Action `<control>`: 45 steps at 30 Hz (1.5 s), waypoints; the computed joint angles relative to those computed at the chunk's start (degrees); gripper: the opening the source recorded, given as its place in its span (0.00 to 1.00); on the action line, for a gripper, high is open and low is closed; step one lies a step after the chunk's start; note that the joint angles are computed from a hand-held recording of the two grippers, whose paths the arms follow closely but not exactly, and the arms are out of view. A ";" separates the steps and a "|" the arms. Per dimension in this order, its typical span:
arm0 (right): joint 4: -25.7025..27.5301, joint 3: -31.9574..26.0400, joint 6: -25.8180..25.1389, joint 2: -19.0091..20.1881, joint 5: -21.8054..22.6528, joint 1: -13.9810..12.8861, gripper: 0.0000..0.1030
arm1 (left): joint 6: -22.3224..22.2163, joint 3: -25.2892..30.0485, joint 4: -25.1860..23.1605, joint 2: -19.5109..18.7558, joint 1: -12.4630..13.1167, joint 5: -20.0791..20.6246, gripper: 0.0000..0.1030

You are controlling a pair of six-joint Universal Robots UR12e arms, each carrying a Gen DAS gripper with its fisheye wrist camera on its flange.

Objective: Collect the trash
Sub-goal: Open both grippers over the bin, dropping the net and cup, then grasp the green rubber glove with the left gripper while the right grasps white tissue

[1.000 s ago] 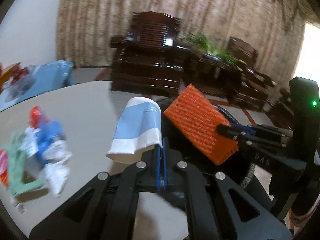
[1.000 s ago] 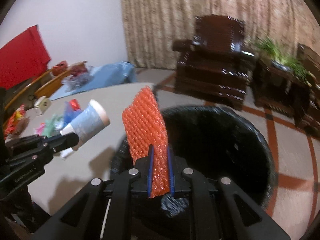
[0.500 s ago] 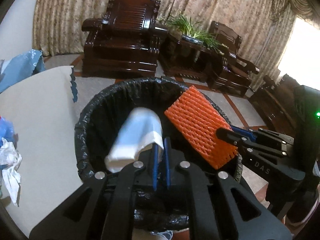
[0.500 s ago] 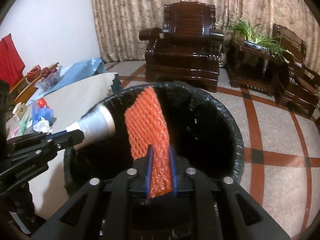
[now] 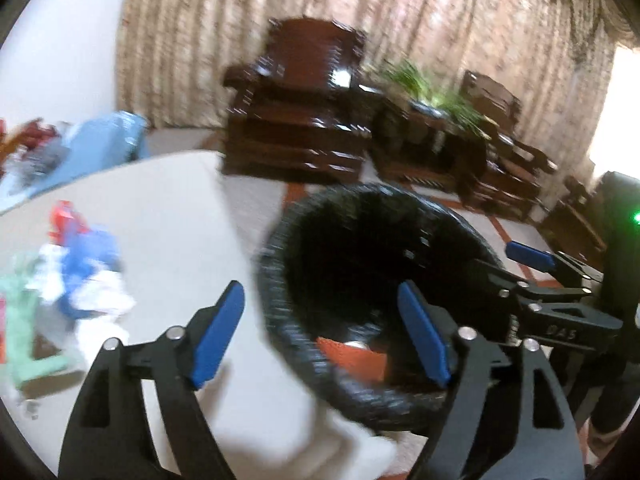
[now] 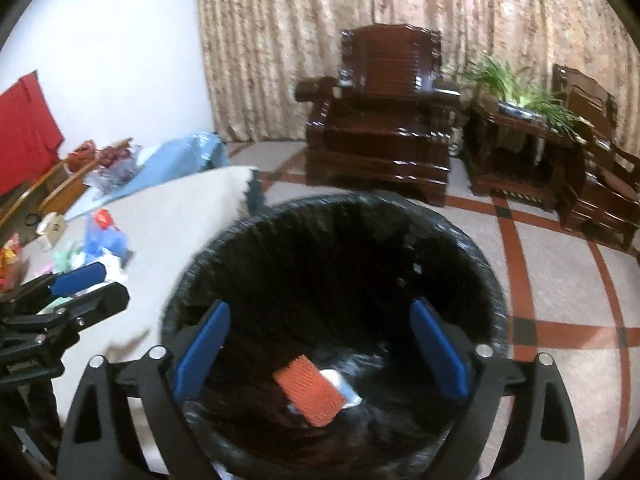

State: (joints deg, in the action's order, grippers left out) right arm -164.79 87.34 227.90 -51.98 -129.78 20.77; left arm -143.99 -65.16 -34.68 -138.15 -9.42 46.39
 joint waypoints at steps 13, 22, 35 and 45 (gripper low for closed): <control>-5.83 -16.23 -16.98 9.57 8.13 0.74 0.90 | -15.18 2.53 17.55 -2.19 4.63 15.34 0.80; -1.74 -27.82 -20.03 16.79 13.18 0.92 0.90 | -16.28 5.18 15.07 -5.21 6.22 23.84 0.76; 4.79 -35.00 -20.33 21.15 16.86 0.77 0.80 | -14.15 10.02 10.55 -9.49 6.00 27.09 0.73; 10.73 -40.50 -20.00 24.46 21.24 0.49 0.73 | -14.00 10.19 10.53 -9.68 6.25 27.38 0.64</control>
State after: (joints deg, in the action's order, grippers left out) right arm -154.06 46.84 207.90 -27.52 -108.55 21.26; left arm -158.00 -54.97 -24.15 -147.83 -3.17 73.76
